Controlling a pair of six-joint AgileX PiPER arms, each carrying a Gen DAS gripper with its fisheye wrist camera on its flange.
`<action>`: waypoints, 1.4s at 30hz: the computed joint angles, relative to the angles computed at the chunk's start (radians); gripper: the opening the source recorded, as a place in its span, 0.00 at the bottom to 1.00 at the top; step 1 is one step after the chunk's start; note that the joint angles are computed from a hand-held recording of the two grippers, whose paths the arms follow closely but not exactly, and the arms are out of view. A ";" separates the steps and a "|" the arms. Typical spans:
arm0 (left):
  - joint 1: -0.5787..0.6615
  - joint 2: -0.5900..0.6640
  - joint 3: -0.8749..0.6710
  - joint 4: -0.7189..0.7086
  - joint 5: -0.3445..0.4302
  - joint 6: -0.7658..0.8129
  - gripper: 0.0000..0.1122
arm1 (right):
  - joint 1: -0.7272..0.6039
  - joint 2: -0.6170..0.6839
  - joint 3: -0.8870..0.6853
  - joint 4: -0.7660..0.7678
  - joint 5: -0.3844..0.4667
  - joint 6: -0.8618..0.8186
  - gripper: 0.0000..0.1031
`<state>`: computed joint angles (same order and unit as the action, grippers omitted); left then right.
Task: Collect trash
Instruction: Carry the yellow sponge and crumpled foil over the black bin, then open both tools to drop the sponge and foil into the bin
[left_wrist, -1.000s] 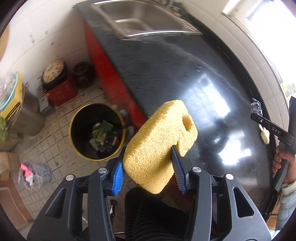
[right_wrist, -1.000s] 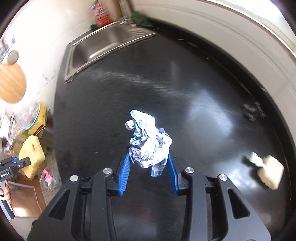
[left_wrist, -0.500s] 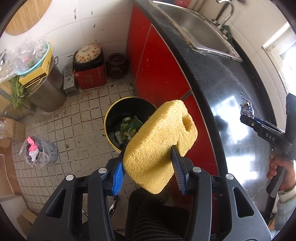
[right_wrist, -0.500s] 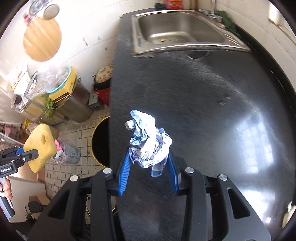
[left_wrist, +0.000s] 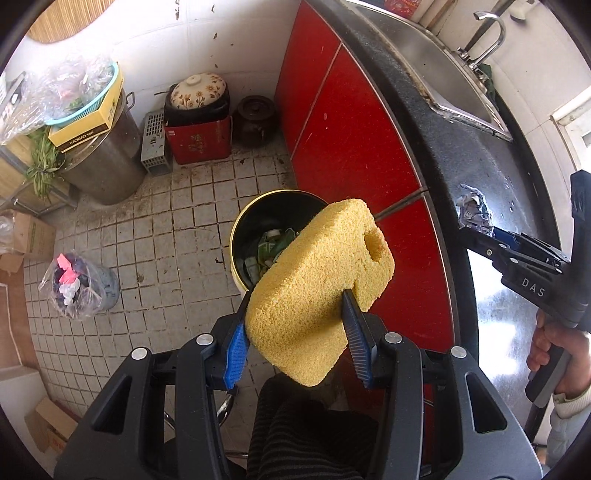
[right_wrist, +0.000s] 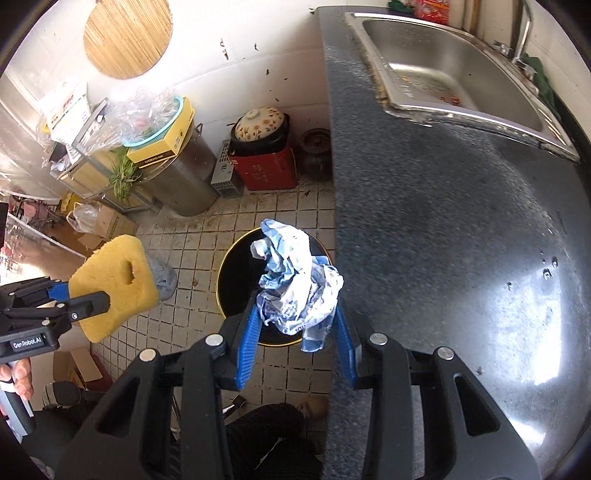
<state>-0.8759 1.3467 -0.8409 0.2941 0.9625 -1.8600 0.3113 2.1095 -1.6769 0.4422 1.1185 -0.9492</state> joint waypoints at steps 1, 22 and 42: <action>0.009 0.003 0.006 -0.004 -0.013 0.007 0.41 | 0.009 0.001 0.000 -0.008 -0.005 0.005 0.36; 0.152 0.052 0.000 -0.023 -0.097 0.147 0.45 | 0.062 0.048 -0.058 -0.023 0.028 0.012 0.38; 0.240 0.353 -0.510 0.025 0.062 0.410 0.86 | -0.453 0.100 -0.274 0.004 0.034 -0.044 0.84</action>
<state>-0.6362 1.6997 -1.3513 0.3186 1.0249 -1.4504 -0.1416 2.2096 -1.9511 0.4463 1.1520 -0.9933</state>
